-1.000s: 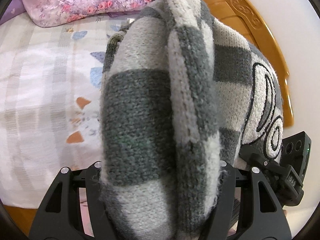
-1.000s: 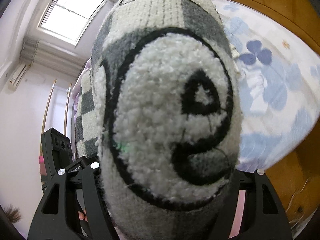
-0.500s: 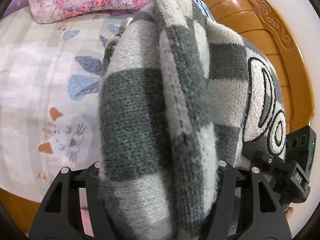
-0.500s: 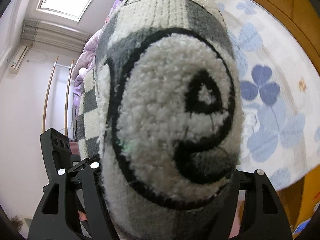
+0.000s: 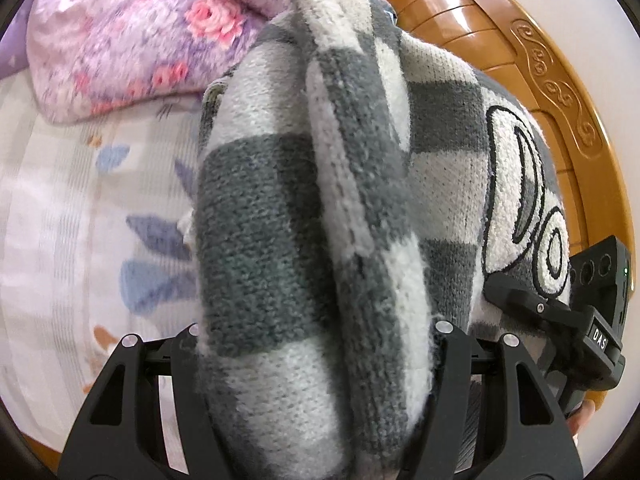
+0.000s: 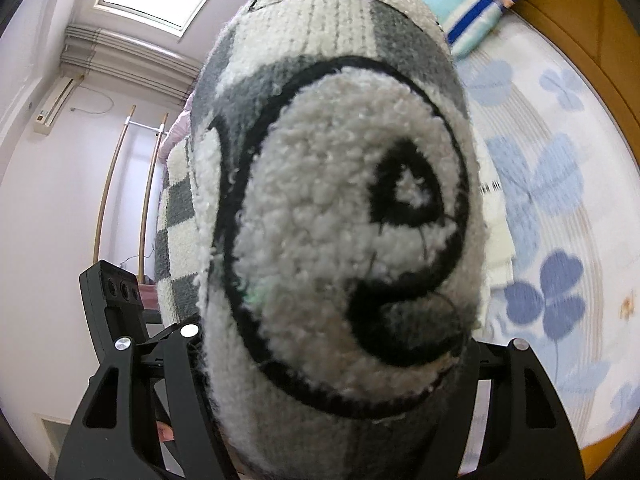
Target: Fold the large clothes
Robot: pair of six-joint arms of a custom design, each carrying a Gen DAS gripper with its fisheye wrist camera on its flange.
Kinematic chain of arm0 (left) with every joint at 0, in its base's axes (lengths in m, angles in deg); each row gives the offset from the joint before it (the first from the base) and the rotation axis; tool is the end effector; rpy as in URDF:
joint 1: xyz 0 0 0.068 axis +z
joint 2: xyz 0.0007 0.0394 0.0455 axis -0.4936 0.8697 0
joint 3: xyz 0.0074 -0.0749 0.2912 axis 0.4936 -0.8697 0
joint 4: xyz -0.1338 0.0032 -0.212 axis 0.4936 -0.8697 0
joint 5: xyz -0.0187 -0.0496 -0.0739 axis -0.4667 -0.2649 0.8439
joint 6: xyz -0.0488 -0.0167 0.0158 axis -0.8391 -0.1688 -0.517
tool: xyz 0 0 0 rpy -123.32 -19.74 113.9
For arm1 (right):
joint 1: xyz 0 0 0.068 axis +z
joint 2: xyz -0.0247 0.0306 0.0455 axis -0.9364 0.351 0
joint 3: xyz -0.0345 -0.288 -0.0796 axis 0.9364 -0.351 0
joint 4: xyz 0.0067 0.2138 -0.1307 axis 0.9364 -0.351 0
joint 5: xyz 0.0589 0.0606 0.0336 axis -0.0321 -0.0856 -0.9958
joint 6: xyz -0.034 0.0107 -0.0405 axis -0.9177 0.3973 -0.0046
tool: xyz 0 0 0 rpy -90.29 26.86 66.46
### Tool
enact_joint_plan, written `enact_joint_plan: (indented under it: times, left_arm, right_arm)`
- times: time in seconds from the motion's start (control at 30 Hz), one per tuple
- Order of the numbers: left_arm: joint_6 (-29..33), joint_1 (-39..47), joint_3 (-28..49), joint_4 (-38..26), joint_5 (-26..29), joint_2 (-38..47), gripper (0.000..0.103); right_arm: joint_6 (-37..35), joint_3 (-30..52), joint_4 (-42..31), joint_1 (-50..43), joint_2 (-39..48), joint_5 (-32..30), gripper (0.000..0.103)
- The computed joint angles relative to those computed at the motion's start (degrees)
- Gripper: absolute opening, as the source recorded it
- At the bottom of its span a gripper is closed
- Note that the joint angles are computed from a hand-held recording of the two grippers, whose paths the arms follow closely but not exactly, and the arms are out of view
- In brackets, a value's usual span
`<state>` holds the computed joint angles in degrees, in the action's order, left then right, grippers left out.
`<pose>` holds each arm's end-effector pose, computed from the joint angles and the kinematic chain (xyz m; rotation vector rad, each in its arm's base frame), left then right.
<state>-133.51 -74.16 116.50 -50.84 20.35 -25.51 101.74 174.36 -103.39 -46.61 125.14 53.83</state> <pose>0.1038 -0.1064 0.3684 -0.2646 2.7334 -0.7166 0.3622 0.1737 0.3684 0.0282 2.7526 1.0769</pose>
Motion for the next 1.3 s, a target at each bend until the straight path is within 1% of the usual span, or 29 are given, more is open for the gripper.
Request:
enact_joint_plan:
  times: [0.07,0.1,0.13,0.17,0.23,0.27,0.3,0.37,0.4,0.53,0.67,0.73,0.8,0.83,0.87,0.9,0.93,0.97,1.0,1.03,1.07,1.1,1.17,1.2,1.23,1.27,1.3]
  left_arm:
    - [3.9,4.1,0.1,1.2,1.9,1.9,0.062]
    - [6.6,7.1,-0.2,2.3,3.1,3.7,0.062]
    - [7.5,8.0,-0.3,3.0,3.3,4.7,0.062]
    - [8.7,9.2,-0.7,3.9,3.8,5.9,0.063]
    - [11.5,12.3,-3.0,7.0,5.6,8.6,0.062]
    - [12.4,13.5,-4.5,8.6,6.4,9.6,0.062]
    - [13.4,14.6,-6.1,10.4,7.1,11.0,0.062]
    - [15.2,16.1,-9.1,13.9,8.3,14.2,0.062]
    - [15.4,16.3,-10.2,15.2,8.6,15.1,0.062]
    - [16.3,18.3,-16.5,23.0,10.7,20.6,0.062]
    - [16.8,19.2,-20.7,29.5,11.4,25.4,0.062]
    - [16.6,19.4,-23.2,33.8,11.5,28.0,0.062]
    - [16.5,19.1,-25.3,38.1,10.9,31.0,0.063]
    - [16.5,18.6,-25.9,39.6,10.3,32.8,0.063]
    - [16.4,18.2,-26.3,40.8,9.9,34.9,0.063]
    - [15.9,17.7,-25.9,41.3,9.7,36.5,0.065]
    - [15.3,16.8,-26.5,42.4,9.5,37.4,0.066]
    - [15.1,16.4,-27.9,44.6,9.0,38.1,0.072]
    - [15.0,16.3,-29.0,46.1,8.5,37.9,0.078]
    - [14.7,16.5,-30.2,47.4,8.1,37.4,0.081]
    - [14.4,16.5,-30.6,47.7,8.0,37.0,0.083]
    - [14.4,16.6,-31.1,47.5,8.0,36.7,0.083]
    - [15.4,16.6,-31.1,46.3,8.0,36.1,0.084]
    - [16.8,17.1,-30.0,44.1,7.9,35.7,0.084]
    - [17.3,17.1,-29.8,42.7,7.6,34.9,0.084]
    - [17.8,17.1,-28.6,39.9,7.1,34.2,0.084]
    - [18.5,17.4,-27.9,36.5,6.3,32.4,0.084]
  right_arm:
    - [0.3,-1.3,1.7,0.2,0.5,-0.3,0.066]
    - [0.3,-3.1,2.9,0.2,0.3,-0.6,0.066]
    - [-1.6,-7.1,3.4,-1.8,-1.9,-1.8,0.066]
    - [-1.3,-8.3,4.6,-1.6,-1.5,-2.0,0.066]
    - [-1.7,-11.4,5.9,-1.8,-1.9,-2.3,0.066]
    - [-1.3,-13.6,7.7,-1.3,-1.6,-2.0,0.066]
    - [-2.0,-18.1,9.0,-2.0,-3.4,-2.3,0.066]
    - [-1.2,-22.0,11.4,-1.2,-3.3,-2.0,0.066]
    - [-0.6,-22.9,12.4,-0.6,-2.6,-1.7,0.066]
    - [1.3,-32.9,19.3,1.6,-2.7,-1.1,0.066]
    - [3.4,-41.9,25.8,3.8,-2.8,-1.1,0.066]
    - [4.2,-46.9,30.3,4.7,-2.9,-1.9,0.066]
    - [5.4,-53.1,36.3,5.7,-2.7,-2.3,0.069]
    - [5.5,-55.6,38.6,6.4,-2.6,-1.7,0.073]
    - [5.1,-57.2,39.8,6.6,-2.1,-1.2,0.080]
    - [4.9,-59.2,40.9,7.4,-1.9,-0.2,0.083]
    - [4.5,-61.3,41.7,8.3,-1.5,0.7,0.092]
    - [4.3,-63.4,42.8,9.1,-1.4,1.3,0.096]
    - [4.8,-66.2,45.1,9.9,-1.9,1.6,0.096]
    - [6.6,-70.8,49.8,10.5,-3.8,0.9,0.096]
    - [9.2,-75.0,53.8,11.3,-5.9,0.3,0.096]
    - [11.2,-77.5,55.7,12.4,-7.6,0.3,0.095]
    - [15.6,-81.2,56.5,16.0,-11.4,2.2,0.095]
    - [18.1,-82.1,55.4,17.8,-13.3,3.6,0.095]
    - [20.6,-82.5,52.0,20.8,-16.6,6.1,0.095]
    - [21.7,-82.4,49.2,22.8,-18.8,8.0,0.095]
    - [24.3,-81.7,43.5,27.4,-23.7,13.1,0.095]
